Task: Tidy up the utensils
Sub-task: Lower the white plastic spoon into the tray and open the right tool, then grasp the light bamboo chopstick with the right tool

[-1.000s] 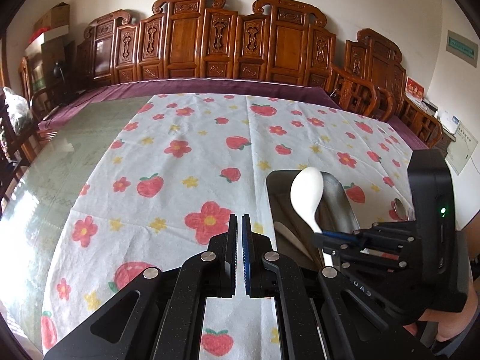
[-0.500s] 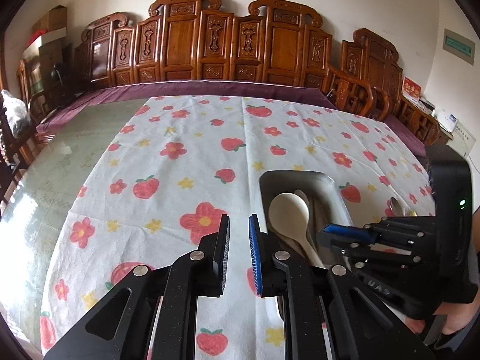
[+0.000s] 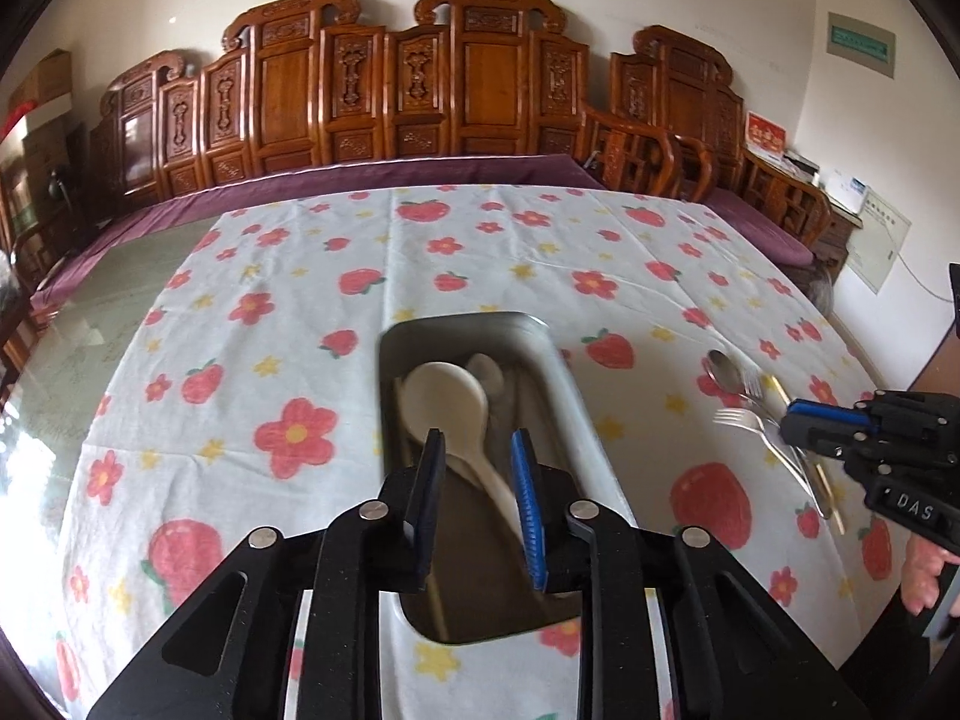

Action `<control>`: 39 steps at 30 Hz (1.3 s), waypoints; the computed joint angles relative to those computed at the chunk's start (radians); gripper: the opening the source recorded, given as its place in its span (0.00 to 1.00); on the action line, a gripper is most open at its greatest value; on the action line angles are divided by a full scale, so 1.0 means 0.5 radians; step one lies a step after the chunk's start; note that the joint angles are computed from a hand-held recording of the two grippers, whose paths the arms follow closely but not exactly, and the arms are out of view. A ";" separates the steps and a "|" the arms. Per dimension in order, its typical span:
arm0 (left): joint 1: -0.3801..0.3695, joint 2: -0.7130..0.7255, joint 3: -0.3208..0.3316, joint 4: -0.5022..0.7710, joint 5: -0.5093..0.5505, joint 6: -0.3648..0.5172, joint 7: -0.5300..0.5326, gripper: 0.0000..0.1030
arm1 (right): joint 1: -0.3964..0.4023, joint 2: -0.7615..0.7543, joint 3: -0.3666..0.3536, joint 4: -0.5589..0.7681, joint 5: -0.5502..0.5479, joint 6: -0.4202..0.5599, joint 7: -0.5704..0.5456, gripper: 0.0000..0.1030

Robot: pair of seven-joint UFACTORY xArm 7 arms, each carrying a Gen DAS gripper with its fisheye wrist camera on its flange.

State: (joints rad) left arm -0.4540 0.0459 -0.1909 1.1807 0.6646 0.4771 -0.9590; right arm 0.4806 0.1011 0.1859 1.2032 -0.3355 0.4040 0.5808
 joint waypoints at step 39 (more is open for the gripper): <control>-0.581 0.482 0.004 0.529 0.164 0.361 -0.230 0.26 | -0.447 -0.538 -0.041 -0.966 0.099 0.011 -0.216 0.06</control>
State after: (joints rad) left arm -0.7442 0.2868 -0.1887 1.4451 0.7467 0.6575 -1.0738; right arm 0.2570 -0.1681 0.1652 0.7203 -0.2860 0.4096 0.4728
